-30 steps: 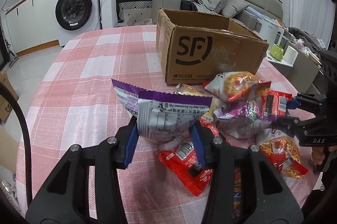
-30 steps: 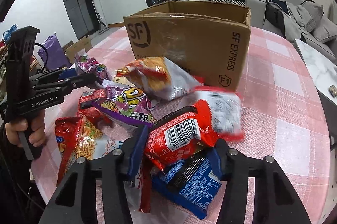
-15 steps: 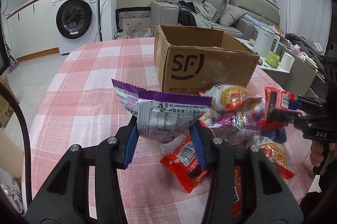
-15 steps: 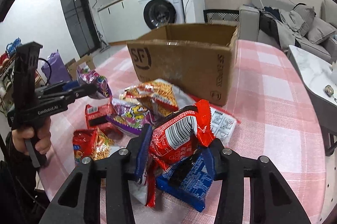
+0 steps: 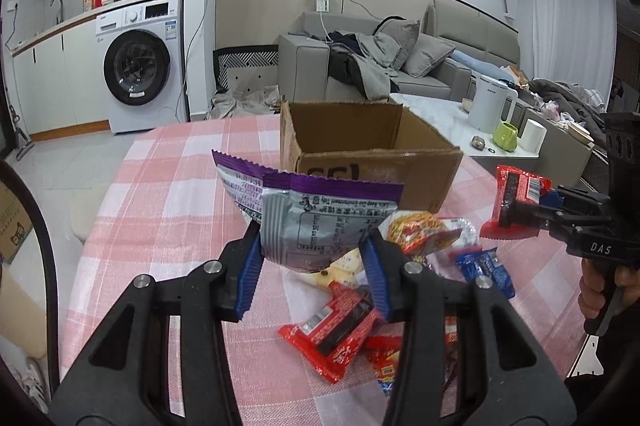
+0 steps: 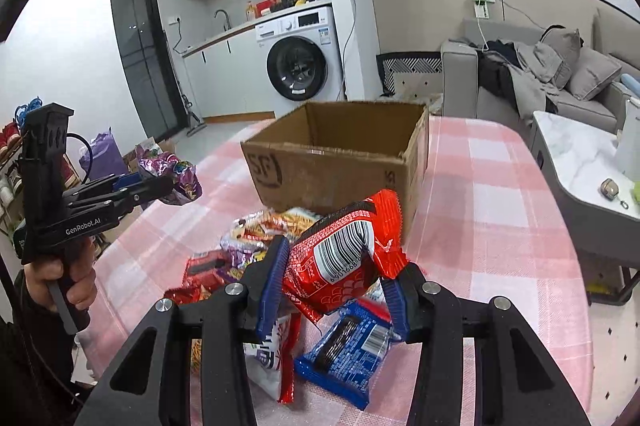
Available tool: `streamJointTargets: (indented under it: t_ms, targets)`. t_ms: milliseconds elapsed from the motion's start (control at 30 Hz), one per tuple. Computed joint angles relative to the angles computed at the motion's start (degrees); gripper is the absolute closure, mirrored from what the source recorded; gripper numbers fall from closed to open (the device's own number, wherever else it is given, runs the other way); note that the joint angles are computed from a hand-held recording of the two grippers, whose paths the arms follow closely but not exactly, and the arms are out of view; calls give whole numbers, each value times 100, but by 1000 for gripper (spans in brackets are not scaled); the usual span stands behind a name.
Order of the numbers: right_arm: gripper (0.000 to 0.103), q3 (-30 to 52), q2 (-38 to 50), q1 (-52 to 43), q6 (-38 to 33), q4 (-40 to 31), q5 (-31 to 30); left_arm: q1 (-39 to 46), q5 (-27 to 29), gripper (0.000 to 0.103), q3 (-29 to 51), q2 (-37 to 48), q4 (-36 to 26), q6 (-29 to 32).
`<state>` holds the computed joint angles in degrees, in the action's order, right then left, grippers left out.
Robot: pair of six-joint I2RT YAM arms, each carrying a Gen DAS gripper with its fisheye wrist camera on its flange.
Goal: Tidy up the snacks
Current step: 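Carry both packets over the cardboard box and open both tools to drop them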
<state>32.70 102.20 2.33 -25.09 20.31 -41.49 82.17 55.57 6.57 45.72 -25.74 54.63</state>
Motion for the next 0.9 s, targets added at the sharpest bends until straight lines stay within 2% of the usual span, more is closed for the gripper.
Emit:
streamJointTargets:
  t_ms: [200,233,400,533,667,800,900]
  targets:
    - [58,67,-265,-14,126,-150,-4,-333,-21,60,170,-1208,-890,-425]
    - [58,123,-251,3,148,-189,-4,-635,-171,60,154,-1374,-679,-846]
    - [58,341,-374,31,380,-327,26,-1487,-630,60,239,-1986,-530,-1845]
    - [58,565,-406,132,518,-460,110,-2504,-1343,60,246,-2103,46,-2806]
    - [58,795,-367,234,641,-551,196,-3488,-2097,60,309,-1845,741,-3566]
    - [58,1055,-265,335,760,-602,254,-4385,-2819,60,409,-1183,1618,-4118]
    - [58,1292,-136,438,871,-675,278,-4702,-3070,60,583,-289,2387,-4247]
